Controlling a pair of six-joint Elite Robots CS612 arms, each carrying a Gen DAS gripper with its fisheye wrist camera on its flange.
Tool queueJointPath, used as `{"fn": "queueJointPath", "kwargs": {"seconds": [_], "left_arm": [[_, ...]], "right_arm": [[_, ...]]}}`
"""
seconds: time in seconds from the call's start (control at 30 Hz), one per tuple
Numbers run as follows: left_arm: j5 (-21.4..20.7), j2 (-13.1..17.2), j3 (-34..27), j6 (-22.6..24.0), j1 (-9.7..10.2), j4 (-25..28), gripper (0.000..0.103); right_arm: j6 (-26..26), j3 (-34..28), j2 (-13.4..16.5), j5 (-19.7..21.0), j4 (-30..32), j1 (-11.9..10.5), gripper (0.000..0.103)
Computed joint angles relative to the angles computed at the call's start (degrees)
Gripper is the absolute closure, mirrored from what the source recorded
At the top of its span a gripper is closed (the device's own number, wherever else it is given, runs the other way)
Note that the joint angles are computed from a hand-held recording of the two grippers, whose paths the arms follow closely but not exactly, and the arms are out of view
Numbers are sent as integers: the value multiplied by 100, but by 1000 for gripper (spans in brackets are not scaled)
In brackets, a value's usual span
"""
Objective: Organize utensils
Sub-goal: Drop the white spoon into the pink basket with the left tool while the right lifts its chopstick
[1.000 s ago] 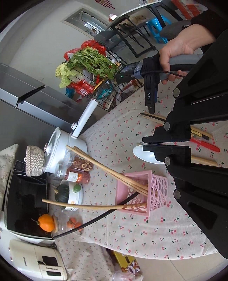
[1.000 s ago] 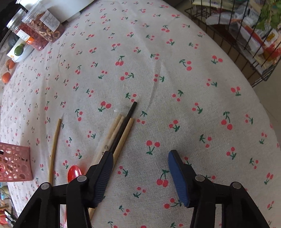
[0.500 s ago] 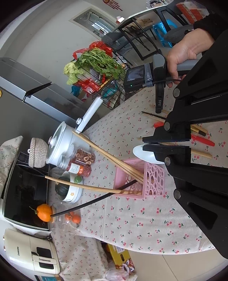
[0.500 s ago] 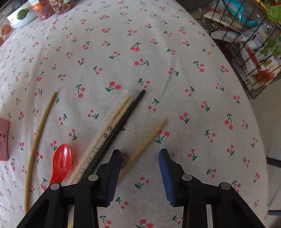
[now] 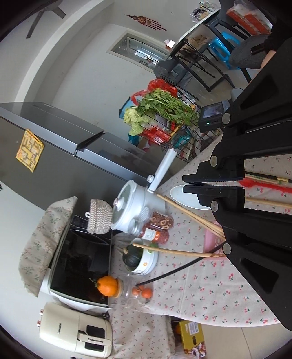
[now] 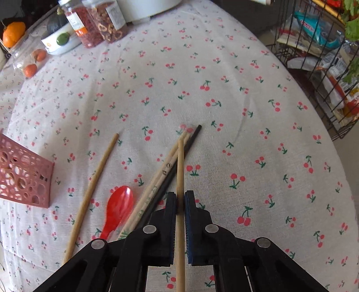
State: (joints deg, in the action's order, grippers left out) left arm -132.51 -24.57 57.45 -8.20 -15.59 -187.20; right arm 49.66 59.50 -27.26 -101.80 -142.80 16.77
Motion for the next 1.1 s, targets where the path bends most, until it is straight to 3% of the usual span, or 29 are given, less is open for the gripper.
{"fn": "queueJointPath", "kwargs": {"seconds": [0.17,0.27,0.43,0.7,0.87,0.93,1.0,1.1], "left_arm": [[-205,397,-782,-558,-9,-805,102],[-53,621,-1220,-737,-56,-939,102],[413,945,-1733,-677,-161,-672,102],[885,1291,-2148,-398,-210,-89,102],[877,1195,-1955,-305,-197,392,99],[884,1038,-1719,-169,-190,690,91],[1027,830,-1410,-40,-194,928,60],[1202,544,-983,90,-186,1087,54]], "right_arm": [[-102,475,-270,-272,-1140,87,98],[-245,569,-328,-409,-1621,107,98],[-436,615,-360,-610,-2047,136,98],[-503,634,-358,-526,-2184,96,98],[-545,622,-358,-584,-2333,117,98],[-571,611,-361,-603,-2394,134,98],[-625,605,-370,-634,-2492,158,98],[-727,586,-375,-730,-2692,204,98]]}}
